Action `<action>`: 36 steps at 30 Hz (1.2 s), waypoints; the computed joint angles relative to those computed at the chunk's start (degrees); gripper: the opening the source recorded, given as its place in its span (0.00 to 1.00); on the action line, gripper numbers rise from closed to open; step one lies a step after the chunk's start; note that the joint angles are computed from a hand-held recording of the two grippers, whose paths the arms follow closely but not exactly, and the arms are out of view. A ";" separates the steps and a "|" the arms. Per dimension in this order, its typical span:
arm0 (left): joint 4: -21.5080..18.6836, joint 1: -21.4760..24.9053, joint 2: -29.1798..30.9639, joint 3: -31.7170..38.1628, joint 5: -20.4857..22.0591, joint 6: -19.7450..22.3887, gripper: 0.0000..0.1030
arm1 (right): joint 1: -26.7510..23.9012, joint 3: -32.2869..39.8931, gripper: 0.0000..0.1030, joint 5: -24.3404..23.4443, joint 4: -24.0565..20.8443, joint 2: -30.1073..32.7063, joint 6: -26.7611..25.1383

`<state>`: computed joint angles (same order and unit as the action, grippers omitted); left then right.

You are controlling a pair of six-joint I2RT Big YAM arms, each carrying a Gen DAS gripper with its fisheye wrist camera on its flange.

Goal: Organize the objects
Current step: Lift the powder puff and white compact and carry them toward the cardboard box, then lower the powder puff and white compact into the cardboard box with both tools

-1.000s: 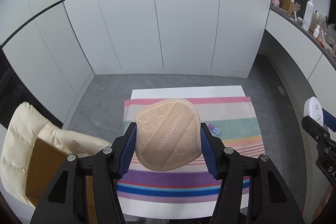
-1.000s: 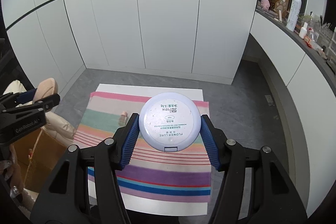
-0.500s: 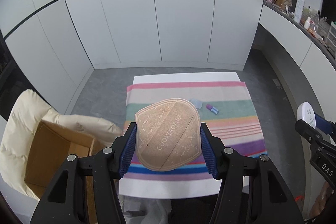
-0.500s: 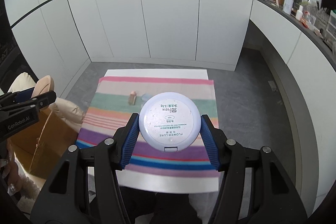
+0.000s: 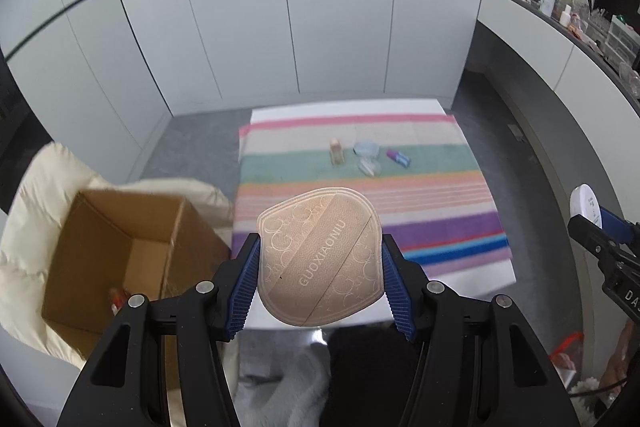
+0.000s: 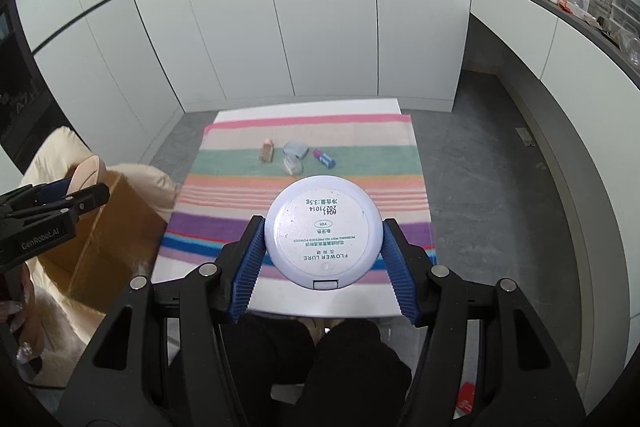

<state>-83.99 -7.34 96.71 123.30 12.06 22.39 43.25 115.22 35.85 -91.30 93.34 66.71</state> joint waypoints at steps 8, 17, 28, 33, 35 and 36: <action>1.09 1.96 -2.56 -4.98 0.36 1.97 0.57 | 3.89 -3.64 0.58 -0.97 -2.00 -1.47 5.78; 0.59 2.93 -0.56 -3.74 0.71 2.61 0.57 | 3.89 -3.15 0.58 -0.90 -3.98 -0.83 7.67; -1.51 6.77 2.18 -0.23 1.64 1.58 0.57 | 2.66 5.79 0.58 -3.14 -3.85 6.39 -0.32; -2.38 9.59 2.92 -0.11 1.28 1.47 0.57 | 2.56 13.10 0.58 -4.73 -2.68 11.92 -5.76; -2.36 11.05 3.24 0.00 0.93 1.07 0.57 | 2.66 17.08 0.58 -5.67 -2.62 14.78 -7.71; -2.30 11.72 3.42 0.13 0.88 0.85 0.57 | 2.76 19.18 0.58 -6.11 -2.62 16.21 -8.78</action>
